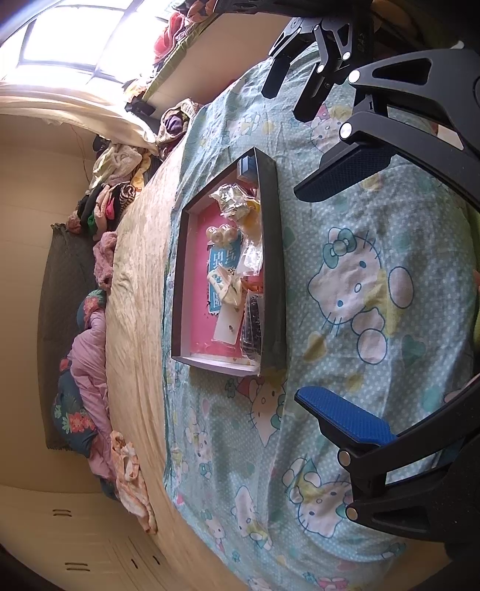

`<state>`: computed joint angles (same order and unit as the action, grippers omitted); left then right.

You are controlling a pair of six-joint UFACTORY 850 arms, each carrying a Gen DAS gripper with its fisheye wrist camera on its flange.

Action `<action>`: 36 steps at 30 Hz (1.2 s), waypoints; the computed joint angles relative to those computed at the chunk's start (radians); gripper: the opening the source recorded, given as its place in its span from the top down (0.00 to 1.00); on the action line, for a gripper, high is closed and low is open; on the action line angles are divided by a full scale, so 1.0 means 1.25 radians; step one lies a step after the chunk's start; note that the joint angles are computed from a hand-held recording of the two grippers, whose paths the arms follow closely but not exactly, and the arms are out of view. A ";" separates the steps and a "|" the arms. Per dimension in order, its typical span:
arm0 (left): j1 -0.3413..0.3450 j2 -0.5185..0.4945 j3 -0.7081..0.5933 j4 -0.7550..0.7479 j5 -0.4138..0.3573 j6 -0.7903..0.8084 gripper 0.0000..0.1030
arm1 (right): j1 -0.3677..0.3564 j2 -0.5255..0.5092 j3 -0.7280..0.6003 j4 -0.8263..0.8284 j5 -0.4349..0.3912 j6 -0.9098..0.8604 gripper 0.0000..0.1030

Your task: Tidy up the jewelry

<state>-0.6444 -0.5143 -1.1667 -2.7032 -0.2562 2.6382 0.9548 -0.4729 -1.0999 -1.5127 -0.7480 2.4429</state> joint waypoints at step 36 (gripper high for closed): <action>0.002 0.005 0.006 -0.030 0.011 0.034 0.09 | -0.001 0.000 -0.004 0.008 0.003 -0.014 0.04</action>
<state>-0.6424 -0.5078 -1.1586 -2.7407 -0.2420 2.6807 0.9533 -0.4724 -1.1047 -1.5031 -0.7447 2.4253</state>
